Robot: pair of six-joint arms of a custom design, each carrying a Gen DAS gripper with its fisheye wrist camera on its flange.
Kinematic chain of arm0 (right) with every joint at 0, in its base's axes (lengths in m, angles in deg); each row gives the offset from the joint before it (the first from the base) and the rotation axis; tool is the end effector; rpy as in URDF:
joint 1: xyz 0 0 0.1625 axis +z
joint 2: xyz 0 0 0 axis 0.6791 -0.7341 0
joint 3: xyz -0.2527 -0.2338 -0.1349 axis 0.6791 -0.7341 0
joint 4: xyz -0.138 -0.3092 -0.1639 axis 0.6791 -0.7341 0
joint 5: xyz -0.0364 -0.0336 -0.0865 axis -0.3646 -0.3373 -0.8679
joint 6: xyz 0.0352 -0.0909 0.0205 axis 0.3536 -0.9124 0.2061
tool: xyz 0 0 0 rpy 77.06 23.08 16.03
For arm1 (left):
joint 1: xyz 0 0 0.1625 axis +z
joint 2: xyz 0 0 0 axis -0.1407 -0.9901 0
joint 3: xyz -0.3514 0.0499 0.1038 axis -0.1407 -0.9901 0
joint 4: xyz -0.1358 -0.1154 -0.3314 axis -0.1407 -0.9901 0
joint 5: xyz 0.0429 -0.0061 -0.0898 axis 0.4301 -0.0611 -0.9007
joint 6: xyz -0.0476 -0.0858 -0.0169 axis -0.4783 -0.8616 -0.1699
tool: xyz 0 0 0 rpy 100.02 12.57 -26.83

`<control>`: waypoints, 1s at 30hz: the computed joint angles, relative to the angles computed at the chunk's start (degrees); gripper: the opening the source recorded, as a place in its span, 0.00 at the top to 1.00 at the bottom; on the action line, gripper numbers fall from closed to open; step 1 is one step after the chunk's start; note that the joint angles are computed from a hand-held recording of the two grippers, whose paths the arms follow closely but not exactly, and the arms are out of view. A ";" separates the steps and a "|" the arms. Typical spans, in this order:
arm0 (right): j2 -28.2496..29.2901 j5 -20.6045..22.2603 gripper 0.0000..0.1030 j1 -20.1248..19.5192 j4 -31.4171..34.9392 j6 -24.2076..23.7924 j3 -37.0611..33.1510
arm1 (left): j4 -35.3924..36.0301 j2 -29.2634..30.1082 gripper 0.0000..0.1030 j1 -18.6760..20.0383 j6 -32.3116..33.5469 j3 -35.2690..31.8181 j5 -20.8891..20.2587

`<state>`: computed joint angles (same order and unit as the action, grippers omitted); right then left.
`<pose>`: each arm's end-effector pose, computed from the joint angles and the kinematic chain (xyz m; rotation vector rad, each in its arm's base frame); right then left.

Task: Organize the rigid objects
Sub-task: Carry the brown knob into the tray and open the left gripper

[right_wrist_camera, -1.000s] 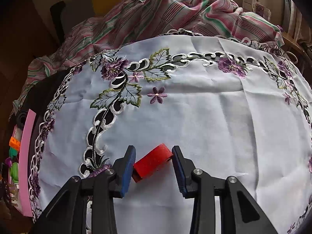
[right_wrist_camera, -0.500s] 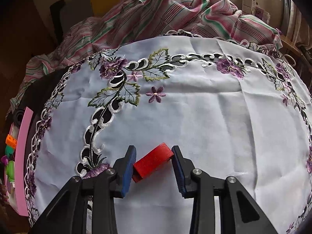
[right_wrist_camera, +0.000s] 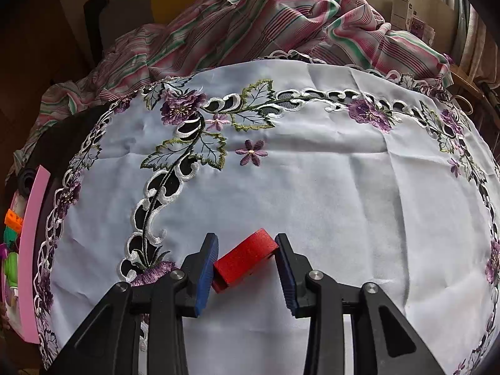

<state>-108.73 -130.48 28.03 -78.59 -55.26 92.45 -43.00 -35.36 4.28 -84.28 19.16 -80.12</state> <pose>-0.0640 -0.5055 0.4397 0.5963 -2.4681 0.4405 -0.4321 -0.1591 0.0380 -0.1753 2.1988 -0.9641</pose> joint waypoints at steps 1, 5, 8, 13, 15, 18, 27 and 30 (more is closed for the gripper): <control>0.03 -0.04 0.64 0.02 -0.04 0.03 -0.02 | -0.81 -1.09 0.77 -0.42 -0.89 1.55 -0.88; -0.07 -0.27 0.64 0.11 -0.55 -0.31 0.26 | -4.88 -4.35 0.77 -1.33 -2.83 6.27 -0.76; -0.19 -0.41 0.64 0.13 -0.86 -0.57 0.46 | -6.67 -3.85 0.77 -0.39 -1.51 7.09 0.72; -0.08 -0.37 0.64 0.14 -0.83 -0.42 0.38 | -12.92 -3.20 0.77 3.41 2.63 9.25 3.64; -0.02 -0.26 0.64 0.08 -0.64 -0.31 0.18 | -13.17 -2.28 0.77 5.06 3.63 9.03 4.03; 0.02 -0.12 0.64 0.02 -0.47 -0.22 0.03 | -7.91 0.08 0.77 6.83 5.67 5.91 6.18; 0.27 -0.05 0.64 -0.01 -0.64 0.10 -0.33 | -2.19 1.23 0.77 11.97 6.74 3.76 10.30; 0.32 -0.03 0.64 -0.02 -0.67 0.09 -0.37 | -0.43 2.28 0.77 12.50 7.55 2.58 10.51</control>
<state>-108.41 -130.51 28.01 -79.25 -55.17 92.08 -43.43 -33.08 16.78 -76.73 21.74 -69.61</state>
